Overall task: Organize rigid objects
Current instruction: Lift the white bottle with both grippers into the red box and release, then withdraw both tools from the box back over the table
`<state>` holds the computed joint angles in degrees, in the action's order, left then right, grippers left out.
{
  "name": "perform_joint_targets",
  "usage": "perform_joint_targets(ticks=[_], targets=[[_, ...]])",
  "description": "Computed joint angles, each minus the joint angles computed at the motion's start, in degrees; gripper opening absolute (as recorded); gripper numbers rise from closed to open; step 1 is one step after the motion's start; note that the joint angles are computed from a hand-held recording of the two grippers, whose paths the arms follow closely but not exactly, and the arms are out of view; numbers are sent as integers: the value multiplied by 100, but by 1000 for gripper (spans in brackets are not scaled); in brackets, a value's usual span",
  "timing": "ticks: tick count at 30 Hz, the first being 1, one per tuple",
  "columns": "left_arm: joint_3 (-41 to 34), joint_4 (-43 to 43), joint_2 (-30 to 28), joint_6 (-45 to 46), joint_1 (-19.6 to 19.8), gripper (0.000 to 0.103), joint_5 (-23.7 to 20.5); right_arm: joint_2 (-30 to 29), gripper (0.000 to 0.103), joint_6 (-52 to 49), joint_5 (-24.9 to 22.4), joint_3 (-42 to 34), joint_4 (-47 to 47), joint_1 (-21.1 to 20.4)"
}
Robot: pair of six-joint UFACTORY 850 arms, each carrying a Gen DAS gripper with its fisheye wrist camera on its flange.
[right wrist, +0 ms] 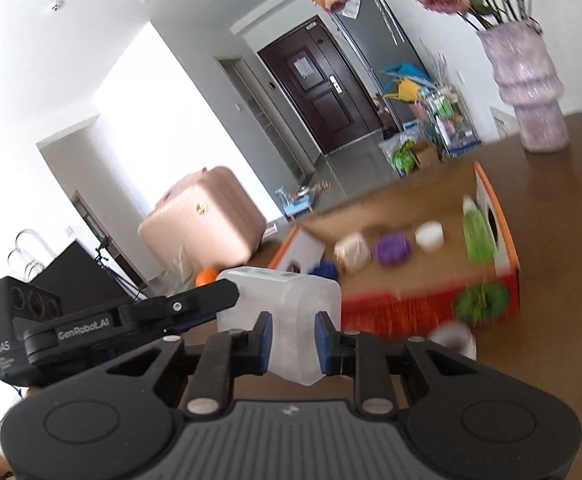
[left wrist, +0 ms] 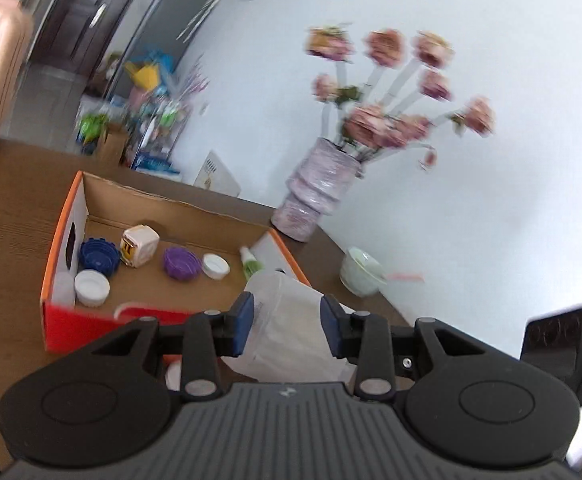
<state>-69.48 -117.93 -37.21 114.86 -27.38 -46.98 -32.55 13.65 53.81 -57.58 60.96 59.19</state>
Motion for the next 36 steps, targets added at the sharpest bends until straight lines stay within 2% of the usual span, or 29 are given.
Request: perform_joint_targets(ticks=[5,10,13,15,16,18,19,20,24,25,27,29,32,34,35,36], targets=[[-1476,410,-937,-865,-73,36,554,-148,24,162,-502,-281,-730,-826],[-2775,856,-1903,-1487,-126,37,1315,-732,23,391,-1158,-914,-1517,-1610],[-3290,1231,-2355,-1788,-159,45,1733,-1211,23,671,-1613,-1376,-1930,-1913],[-3490,1806,-2502,-1985,-241,46,2138,-1451,24,619,-1665,-1571,-1862,-1932],[-3493,1849,-2502,-1840,-254,46,2187,-1547,24,468,-1610,-1665,-1749,-1916],[-3338,1219,-2419,-1052,-285,48,2286,-1630,24,-88,-1935,-1880,-1519,-1929],[-3275,1024,-2377,-795,-296,48,2315,-1639,24,-275,-1884,-1902,-1424,-1900],[-3237,968,-2349,-691,-296,49,2303,-1657,24,-436,-1783,-1925,-1286,-1867],[-3049,797,-2204,-462,-314,55,2250,-1679,24,-634,-1862,-1988,-1123,-1858],[-2905,515,-2110,-142,-329,57,2284,-1653,24,-687,-1854,-1970,-1071,-1854],[-2592,-206,-1915,737,-343,67,2230,-1557,24,-956,-1669,-1880,-793,-1785],[-2194,-935,-1657,1553,-333,69,2119,-1361,25,-1068,-1416,-1643,-591,-1671],[-1711,-1564,-1289,2224,-315,74,2042,-996,31,-1178,-1146,-1235,-264,-1497],[-1278,-2332,-964,3118,-335,79,2018,-766,34,-1474,-1015,-1038,144,-1359],[-1034,-2750,-793,3628,-344,83,1947,-641,38,-1669,-912,-938,404,-1260],[-803,-3072,-631,4034,-351,85,1860,-534,52,-1914,-774,-856,668,-1150]])
